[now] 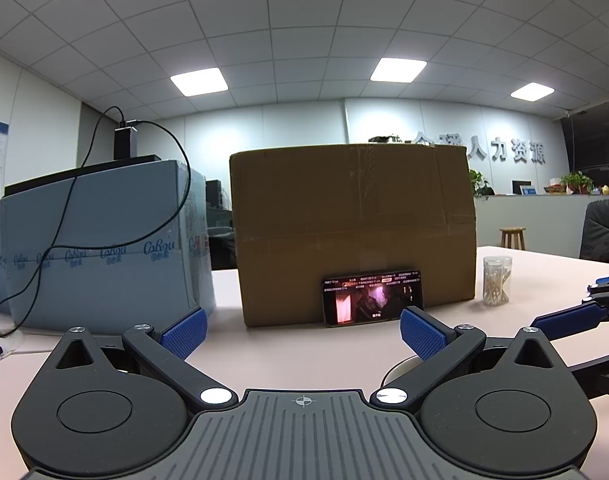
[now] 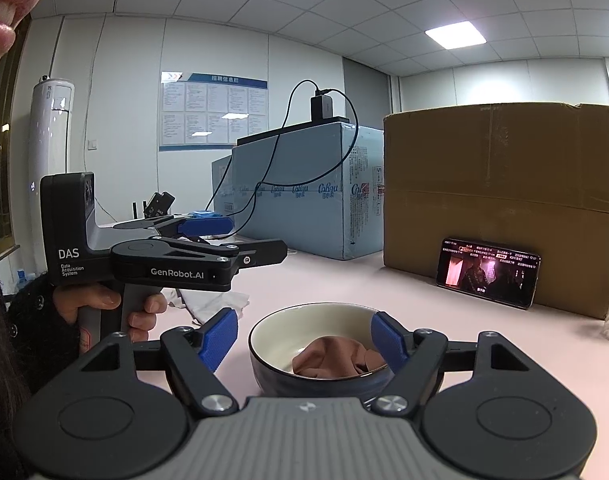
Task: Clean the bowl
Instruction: 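Hold the brown cloth inside the dark blue bowl with the right gripper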
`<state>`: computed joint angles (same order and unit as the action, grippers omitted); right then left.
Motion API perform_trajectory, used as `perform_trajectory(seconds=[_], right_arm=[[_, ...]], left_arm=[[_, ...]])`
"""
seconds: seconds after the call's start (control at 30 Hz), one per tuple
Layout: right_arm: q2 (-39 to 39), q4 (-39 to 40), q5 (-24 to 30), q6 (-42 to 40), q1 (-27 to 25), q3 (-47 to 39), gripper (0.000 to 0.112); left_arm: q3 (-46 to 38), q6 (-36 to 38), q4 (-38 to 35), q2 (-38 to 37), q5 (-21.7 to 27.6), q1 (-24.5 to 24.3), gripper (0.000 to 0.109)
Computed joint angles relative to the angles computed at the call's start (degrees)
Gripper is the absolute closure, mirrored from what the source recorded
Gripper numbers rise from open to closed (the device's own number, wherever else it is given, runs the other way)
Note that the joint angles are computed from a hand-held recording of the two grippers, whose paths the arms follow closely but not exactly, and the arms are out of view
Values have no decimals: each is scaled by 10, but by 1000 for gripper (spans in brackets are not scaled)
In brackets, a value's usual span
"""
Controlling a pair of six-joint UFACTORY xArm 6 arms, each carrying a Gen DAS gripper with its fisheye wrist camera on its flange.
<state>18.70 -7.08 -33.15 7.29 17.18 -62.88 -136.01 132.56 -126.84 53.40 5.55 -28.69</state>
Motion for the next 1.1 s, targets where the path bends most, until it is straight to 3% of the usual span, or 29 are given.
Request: perform_trajectory(seconds=[0.57, 1.1], right_arm=[[5, -12, 3, 12, -4, -7, 37], [5, -73, 13, 61, -17, -12, 55]], left_arm=[[5, 12, -13, -3, 1, 0, 6], [20, 36, -35, -14, 4, 1, 6]])
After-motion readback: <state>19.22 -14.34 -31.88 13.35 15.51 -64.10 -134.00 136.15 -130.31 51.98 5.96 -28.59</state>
